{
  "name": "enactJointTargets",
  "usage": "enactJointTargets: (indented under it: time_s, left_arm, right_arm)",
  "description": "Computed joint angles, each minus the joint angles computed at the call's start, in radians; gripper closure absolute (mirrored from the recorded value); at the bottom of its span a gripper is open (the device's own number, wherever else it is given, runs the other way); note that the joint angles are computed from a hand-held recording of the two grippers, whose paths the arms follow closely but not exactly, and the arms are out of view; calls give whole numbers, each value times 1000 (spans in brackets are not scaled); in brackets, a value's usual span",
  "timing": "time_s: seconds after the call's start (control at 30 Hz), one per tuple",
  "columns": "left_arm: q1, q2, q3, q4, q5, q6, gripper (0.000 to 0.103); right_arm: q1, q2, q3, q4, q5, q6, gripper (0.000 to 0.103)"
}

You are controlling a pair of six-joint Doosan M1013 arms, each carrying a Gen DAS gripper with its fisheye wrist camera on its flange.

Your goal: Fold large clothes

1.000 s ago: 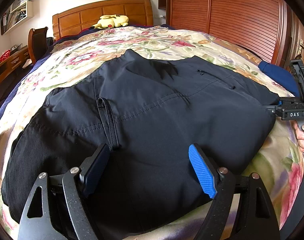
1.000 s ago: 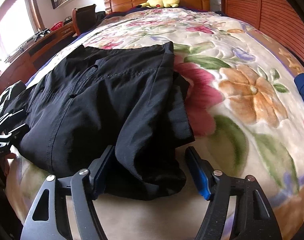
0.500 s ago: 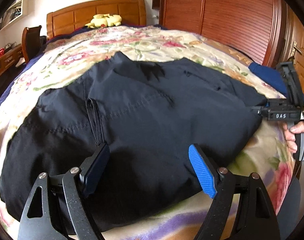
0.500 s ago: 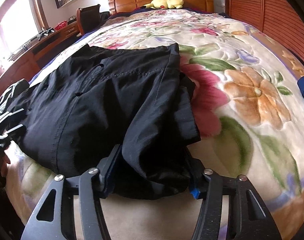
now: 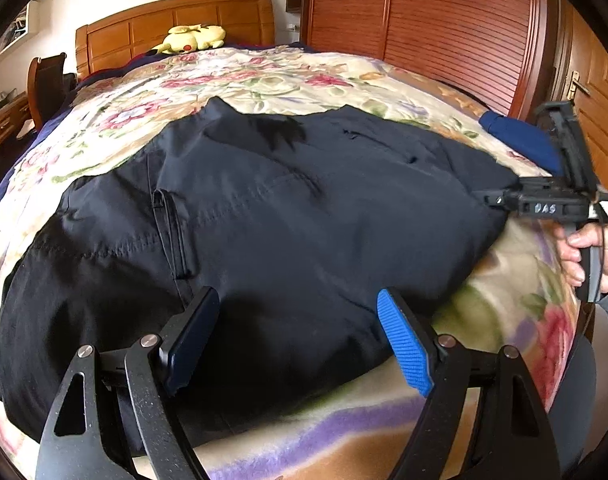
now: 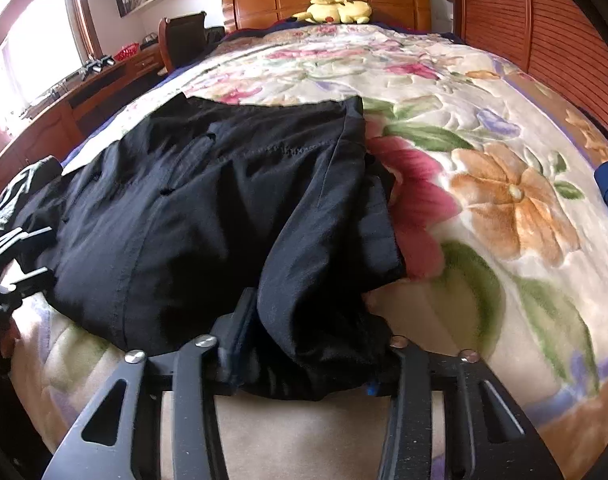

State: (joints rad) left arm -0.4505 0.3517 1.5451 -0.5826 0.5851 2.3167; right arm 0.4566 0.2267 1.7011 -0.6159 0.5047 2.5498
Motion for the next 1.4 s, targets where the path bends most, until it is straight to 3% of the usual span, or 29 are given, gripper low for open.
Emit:
enactJointTargets:
  time_s: [0.1,0.2,0.47,0.8,1.13,1.3,1.4]
  left_arm:
    - [-10,4,-1,55,-8,-35,21]
    - [-9,8,-5,59,-1,-45,21]
    - [9,-3,1,-13,14,-7,21]
    - [97,-69,44,-110,-76,49,21]
    - [205,-96,79,-183,-147,59,21]
    - [233,-93,86,-164,-174,9,21]
    - [241,-89,84,-148,-178,-24,21]
  right_arm:
    - [4,-16,7,-41,-30,41,82]
    - [22,-24,-6,-114,-10,67,85]
    - [85,-48,-63,-320,15,159,86]
    - [159,12,-193,-350,22,37,87]
    - [207,131,-331,-96,-28,-304,87]
    - [210,183,-365,191,-54,-563,87]
    - [194,212,-388,383,-13,-736,85]
